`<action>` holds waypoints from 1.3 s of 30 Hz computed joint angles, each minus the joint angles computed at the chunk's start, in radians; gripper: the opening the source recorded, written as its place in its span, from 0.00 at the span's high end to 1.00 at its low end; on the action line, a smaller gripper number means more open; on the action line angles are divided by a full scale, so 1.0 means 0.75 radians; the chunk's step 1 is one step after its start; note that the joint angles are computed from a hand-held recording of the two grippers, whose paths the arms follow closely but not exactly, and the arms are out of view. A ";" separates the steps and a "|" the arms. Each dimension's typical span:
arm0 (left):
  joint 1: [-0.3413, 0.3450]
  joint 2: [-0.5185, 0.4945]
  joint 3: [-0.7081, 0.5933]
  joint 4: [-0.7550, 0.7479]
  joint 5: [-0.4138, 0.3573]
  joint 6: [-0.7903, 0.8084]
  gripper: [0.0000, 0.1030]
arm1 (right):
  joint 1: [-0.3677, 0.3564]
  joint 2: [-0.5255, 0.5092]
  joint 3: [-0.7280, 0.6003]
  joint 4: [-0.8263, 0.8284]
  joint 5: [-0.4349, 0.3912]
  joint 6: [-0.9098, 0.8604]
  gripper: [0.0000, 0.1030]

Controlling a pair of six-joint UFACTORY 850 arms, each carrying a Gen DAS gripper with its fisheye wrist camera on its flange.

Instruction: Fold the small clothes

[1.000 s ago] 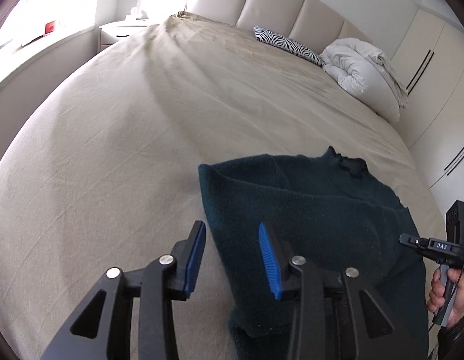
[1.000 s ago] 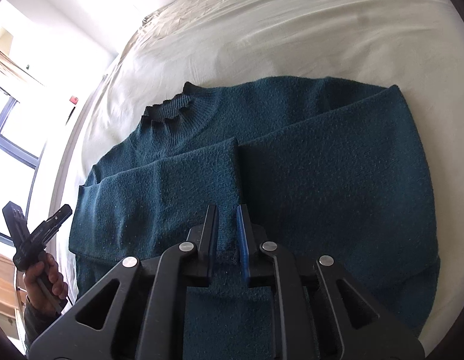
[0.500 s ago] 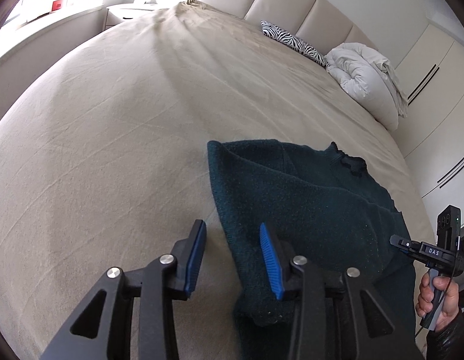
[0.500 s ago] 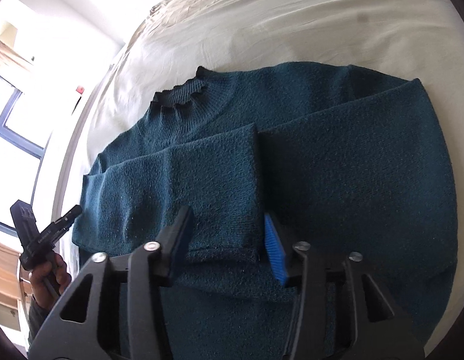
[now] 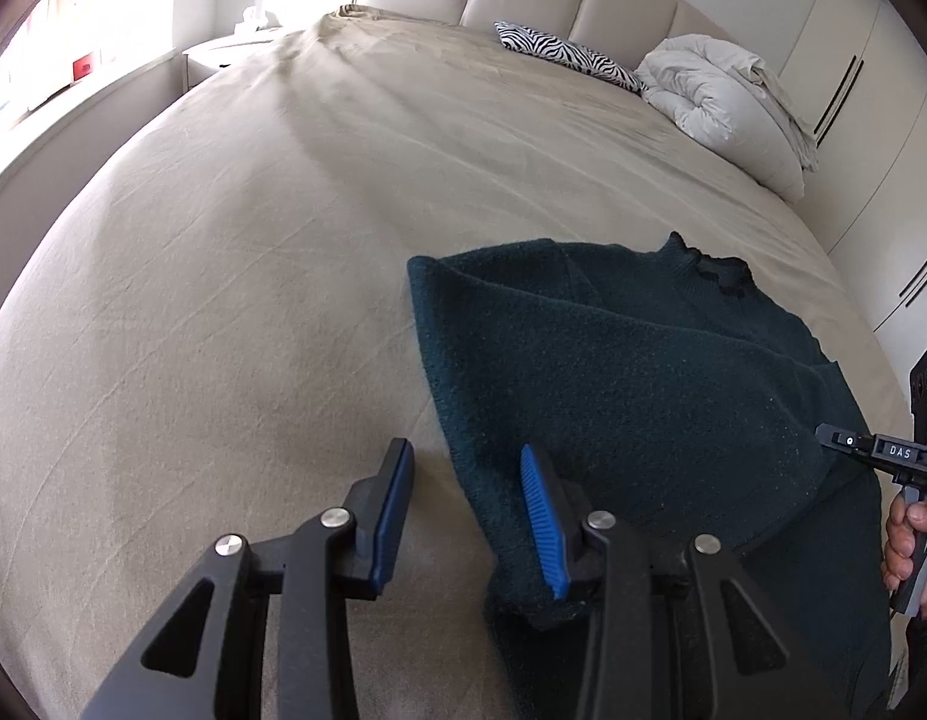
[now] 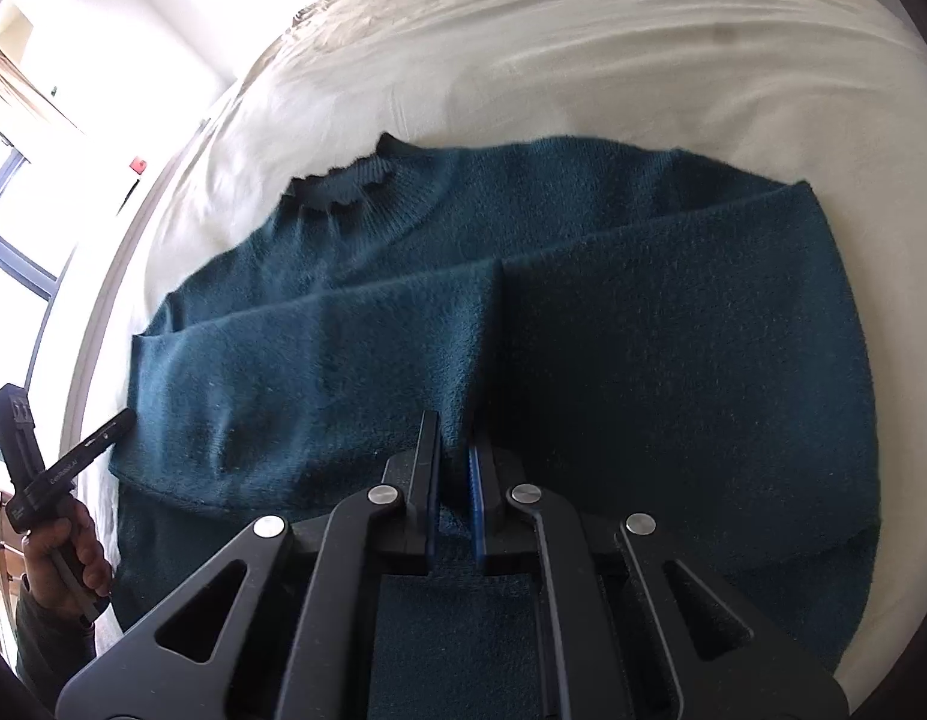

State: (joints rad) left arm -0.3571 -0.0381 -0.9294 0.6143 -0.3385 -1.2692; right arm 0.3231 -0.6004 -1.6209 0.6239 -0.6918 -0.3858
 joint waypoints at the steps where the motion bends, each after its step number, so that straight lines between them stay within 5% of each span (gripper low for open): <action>1: -0.001 0.002 0.005 0.024 0.005 -0.022 0.60 | -0.008 -0.001 0.003 0.038 -0.006 -0.021 0.93; 11: -0.087 0.068 0.029 0.245 -0.125 -0.288 0.60 | -0.052 0.094 0.089 0.185 0.028 -0.038 0.91; 17: -0.107 0.085 0.055 0.155 -0.124 -0.261 0.54 | -0.038 0.036 0.058 0.081 -0.023 0.030 0.84; 24: -0.234 0.293 0.199 0.130 -0.135 -0.404 0.49 | -0.145 0.309 0.331 0.421 0.118 -0.223 0.83; 27: -0.345 0.378 0.255 0.126 -0.188 -0.481 0.49 | -0.190 0.488 0.491 0.528 0.243 -0.374 0.70; 29: -0.424 0.429 0.287 0.135 -0.227 -0.558 0.44 | -0.224 0.618 0.611 0.653 0.326 -0.527 0.43; 32: -0.546 0.498 0.333 0.166 -0.293 -0.712 0.37 | -0.269 0.815 0.781 0.857 0.438 -0.808 0.25; 34: -0.612 0.518 0.346 0.143 -0.317 -0.747 0.37 | -0.295 0.916 0.866 0.885 0.463 -0.895 0.18; 39: -0.753 0.527 0.354 0.090 -0.360 -0.785 0.36 | -0.405 1.058 0.985 0.656 0.304 -0.754 0.13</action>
State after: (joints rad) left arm -0.9215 0.3571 -0.6638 0.6817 -0.6082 -1.8579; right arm 0.0190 0.1932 -0.8819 1.1156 -0.4636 -0.9514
